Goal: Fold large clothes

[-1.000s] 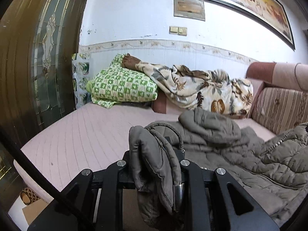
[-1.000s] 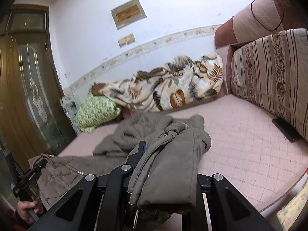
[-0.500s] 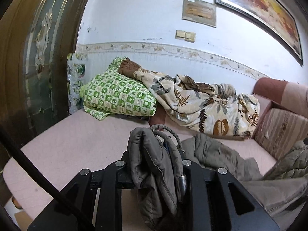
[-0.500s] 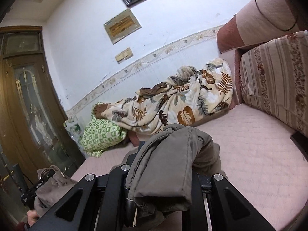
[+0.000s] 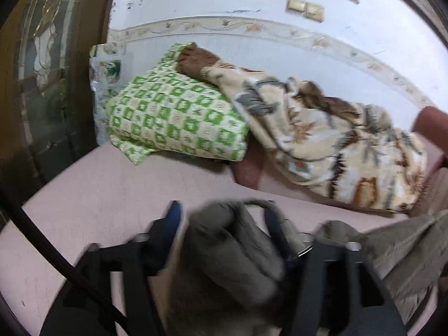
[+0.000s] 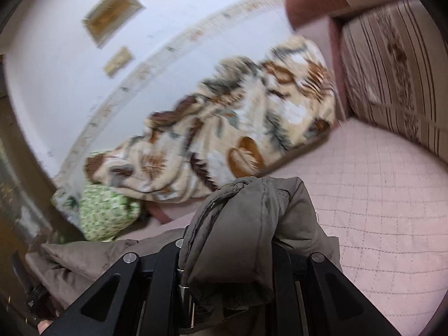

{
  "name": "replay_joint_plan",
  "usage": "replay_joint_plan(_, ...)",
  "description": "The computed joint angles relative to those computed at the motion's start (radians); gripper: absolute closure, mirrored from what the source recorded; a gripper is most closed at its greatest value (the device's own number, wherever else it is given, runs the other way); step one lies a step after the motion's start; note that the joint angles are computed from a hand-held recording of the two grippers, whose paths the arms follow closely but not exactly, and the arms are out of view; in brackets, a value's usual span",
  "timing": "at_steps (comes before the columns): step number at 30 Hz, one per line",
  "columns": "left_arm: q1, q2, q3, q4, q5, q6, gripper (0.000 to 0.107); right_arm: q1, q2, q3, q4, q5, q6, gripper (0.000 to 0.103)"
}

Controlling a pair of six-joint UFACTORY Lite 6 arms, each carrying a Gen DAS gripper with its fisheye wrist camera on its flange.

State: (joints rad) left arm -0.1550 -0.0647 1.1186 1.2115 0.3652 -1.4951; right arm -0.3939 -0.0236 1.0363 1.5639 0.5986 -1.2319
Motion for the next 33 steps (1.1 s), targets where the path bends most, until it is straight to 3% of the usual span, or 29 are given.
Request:
replay_joint_plan(4, 0.09, 0.107, 0.093, -0.141, -0.04, 0.183, 0.028, 0.012, 0.267, 0.194, -0.088, 0.02, 0.134, 0.079)
replay_joint_plan(9, 0.175, 0.086, 0.074, -0.203, -0.064, 0.287, 0.025, -0.095, 0.487, 0.423, -0.183, 0.314, 0.389, 0.061)
replay_joint_plan(12, 0.22, 0.059, 0.069, -0.253, -0.065, 0.334, 0.025, -0.159, 0.5, 0.456, -0.184, 0.437, 0.436, 0.052)
replay_joint_plan(15, 0.267, 0.016, 0.057, -0.388, -0.082, 0.455, 0.025, -0.222, 0.434, 0.417, -0.152, 0.474, 0.427, 0.042)
replay_joint_plan(17, 0.276, -0.033, 0.024, -0.488, -0.099, 0.552, 0.025, -0.269, 0.383, 0.386, -0.109, 0.488, 0.392, 0.03)
replay_joint_plan(20, 0.212, -0.112, -0.049, -0.465, -0.111, 0.551, 0.025, -0.32, 0.265, 0.298, -0.117, 0.507, 0.341, 0.03)
replay_joint_plan(24, -0.012, -0.149, -0.131, -0.195, -0.078, 0.317, 0.025, -0.266, 0.027, 0.082, -0.167, 0.448, 0.205, 0.031)
replay_joint_plan(27, -0.223, -0.076, -0.119, -0.067, -0.011, 0.192, 0.025, -0.109, -0.172, -0.111, -0.191, 0.267, 0.107, 0.038)
replay_joint_plan(29, -0.342, 0.009, -0.079, 0.03, 0.028, 0.097, 0.025, 0.025, -0.232, -0.215, -0.148, 0.129, 0.027, 0.05)
replay_joint_plan(31, -0.408, 0.124, 0.003, 0.034, 0.044, 0.096, 0.025, 0.151, -0.2, -0.247, -0.101, 0.004, -0.033, 0.059)
replay_joint_plan(33, -0.423, 0.308, 0.163, -0.114, 0.056, 0.238, 0.025, 0.253, -0.132, -0.233, -0.071, -0.111, -0.089, 0.062)
